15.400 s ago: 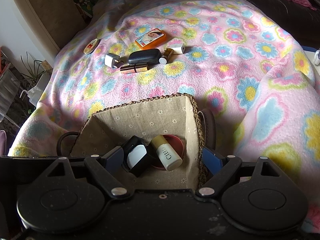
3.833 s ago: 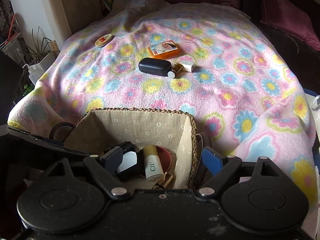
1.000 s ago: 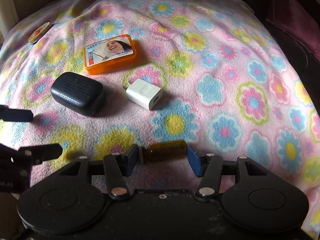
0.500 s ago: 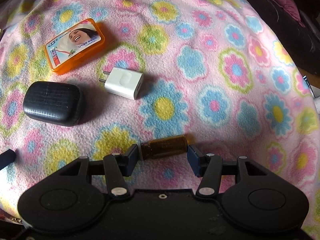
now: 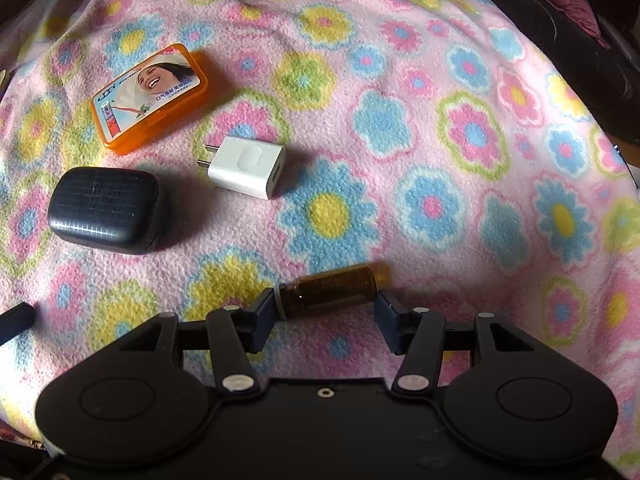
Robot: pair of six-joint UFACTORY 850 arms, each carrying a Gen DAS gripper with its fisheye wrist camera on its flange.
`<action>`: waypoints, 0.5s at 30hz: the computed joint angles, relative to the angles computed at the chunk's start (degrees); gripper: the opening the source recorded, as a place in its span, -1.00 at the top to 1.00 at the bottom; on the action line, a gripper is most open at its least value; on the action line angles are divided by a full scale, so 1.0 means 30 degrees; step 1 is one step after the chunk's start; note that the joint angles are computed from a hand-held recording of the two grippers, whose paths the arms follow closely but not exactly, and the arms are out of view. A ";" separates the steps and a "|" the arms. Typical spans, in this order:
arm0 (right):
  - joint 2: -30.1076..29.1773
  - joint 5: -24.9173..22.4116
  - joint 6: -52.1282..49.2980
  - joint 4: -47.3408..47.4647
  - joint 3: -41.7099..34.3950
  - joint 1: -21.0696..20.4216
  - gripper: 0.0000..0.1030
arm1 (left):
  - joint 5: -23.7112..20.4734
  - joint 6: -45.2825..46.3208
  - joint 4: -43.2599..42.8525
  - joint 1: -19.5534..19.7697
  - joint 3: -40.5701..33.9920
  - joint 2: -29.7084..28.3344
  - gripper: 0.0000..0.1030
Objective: Organize rigid objects
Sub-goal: 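Lift the amber bottle with the right tool while the left tool lowers over the black case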
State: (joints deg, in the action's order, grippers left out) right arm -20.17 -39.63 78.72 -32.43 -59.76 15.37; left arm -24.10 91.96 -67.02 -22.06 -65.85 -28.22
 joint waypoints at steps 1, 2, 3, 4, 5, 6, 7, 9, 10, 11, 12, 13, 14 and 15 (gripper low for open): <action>0.0141 0.0327 0.0516 -0.0579 0.0295 0.0066 -0.04 | 0.0090 0.0061 -0.0057 -0.0034 0.0038 0.0021 -0.93; 0.0298 0.0641 0.1062 -0.1178 0.0606 0.0138 -0.05 | 0.0147 0.0147 -0.0095 -0.0053 0.0064 0.0031 -0.93; 0.0507 0.1030 0.1754 -0.1910 0.0991 0.0214 -0.05 | 0.0177 0.0333 -0.0220 -0.0053 0.0108 0.0045 -0.93; 0.0733 0.1406 0.2411 -0.2625 0.1374 0.0287 -0.07 | 0.0204 0.0553 -0.0393 -0.0048 0.0162 0.0068 -0.93; 0.0997 0.1800 0.3133 -0.3409 0.1802 0.0357 -0.07 | 0.0262 0.0581 -0.0376 -0.0064 0.0190 0.0088 -0.93; 0.1243 0.2174 0.3812 -0.4140 0.2201 0.0402 -0.07 | 0.0336 0.0459 -0.0238 -0.0101 0.0191 0.0101 -0.93; 0.1536 0.2667 0.4598 -0.4862 0.2642 0.0380 -0.07 | 0.0399 0.0222 -0.0023 -0.0140 0.0170 0.0107 -0.93; 0.1992 0.3602 0.5642 -0.5470 0.3240 0.0131 -0.08 | 0.0481 -0.0438 0.0578 -0.0217 0.0042 0.0054 -0.93; 0.2189 0.4087 0.6077 -0.5680 0.3483 -0.0032 -0.10 | 0.0563 -0.0940 0.1052 -0.0287 -0.0053 0.0016 -0.94; 0.2398 0.4671 0.6574 -0.5993 0.3749 -0.0204 -0.17 | 0.0639 -0.1329 0.1448 -0.0341 -0.0106 0.0014 -0.94; 0.2585 0.5202 0.7037 -0.6327 0.3991 -0.0347 -0.22 | 0.0719 -0.1701 0.1812 -0.0402 -0.0164 -0.0001 -0.94; 0.2743 0.5804 0.7527 -0.6765 0.4219 -0.0488 -0.32 | 0.0795 -0.2170 0.2264 -0.0466 -0.0236 -0.0031 -0.95; 0.2815 0.6226 0.7643 -0.7002 0.4340 -0.0593 -0.41 | 0.0813 -0.2464 0.2537 -0.0496 -0.0290 -0.0052 -0.95; 0.2811 0.6485 0.7453 -0.7012 0.4364 -0.0659 -0.46 | 0.0811 -0.2811 0.2845 -0.0531 -0.0376 -0.0099 -0.95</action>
State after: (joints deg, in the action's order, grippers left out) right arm -11.74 -20.18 101.08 -53.47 -46.66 13.39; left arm -21.66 83.53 -58.48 -23.65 -66.97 -28.51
